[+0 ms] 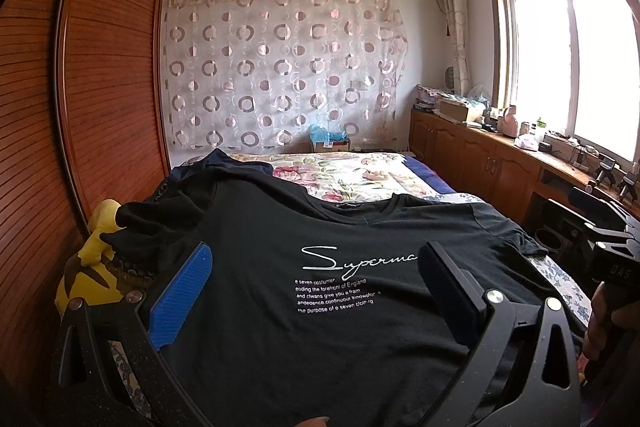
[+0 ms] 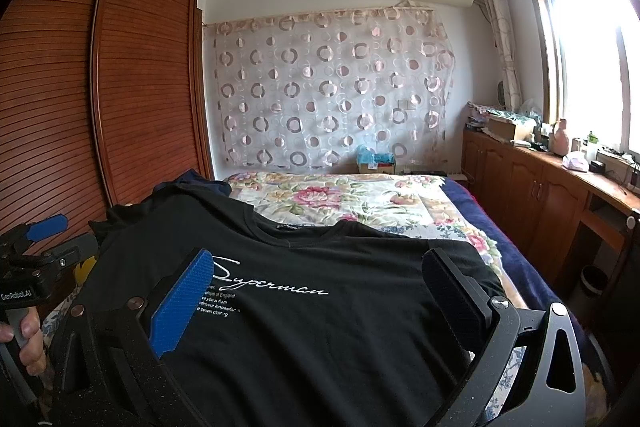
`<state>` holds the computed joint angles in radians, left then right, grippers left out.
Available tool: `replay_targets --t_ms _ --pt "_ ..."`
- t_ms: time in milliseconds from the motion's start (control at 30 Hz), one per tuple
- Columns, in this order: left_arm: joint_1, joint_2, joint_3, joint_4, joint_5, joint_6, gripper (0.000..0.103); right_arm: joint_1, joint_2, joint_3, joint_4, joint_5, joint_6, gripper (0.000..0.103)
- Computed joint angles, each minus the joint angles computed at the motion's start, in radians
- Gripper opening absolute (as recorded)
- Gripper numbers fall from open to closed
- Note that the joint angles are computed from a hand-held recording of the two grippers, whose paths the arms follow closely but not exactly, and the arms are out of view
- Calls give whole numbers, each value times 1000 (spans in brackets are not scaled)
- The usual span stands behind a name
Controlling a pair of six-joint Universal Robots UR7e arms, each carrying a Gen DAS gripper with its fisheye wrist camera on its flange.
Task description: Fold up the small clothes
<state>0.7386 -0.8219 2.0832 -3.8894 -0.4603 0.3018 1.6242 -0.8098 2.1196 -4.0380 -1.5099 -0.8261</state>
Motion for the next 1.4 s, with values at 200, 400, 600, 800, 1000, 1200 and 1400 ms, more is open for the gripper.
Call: replay_targets --t_ms 200,400,600,800,1000,1200,1400 --pt "0 1 0 -4 -1 3 103 -2 4 -1 -6 1 1 103" --pt "-4 1 -5 3 3 1 103 0 16 -8 -13 -3 4 103" --pt "-7 -1 -5 1 8 3 103 -1 16 -5 -18 0 6 103" --pt "-26 -1 -25 23 26 -2 103 -3 16 -5 -19 2 6 103" --pt "-25 2 -24 17 25 1 103 -2 16 -5 -18 1 6 103" --pt "-27 1 -24 20 27 0 103 -2 16 -5 -20 1 6 103" --pt "-27 5 -24 10 27 6 103 -3 16 -6 -19 1 7 103"
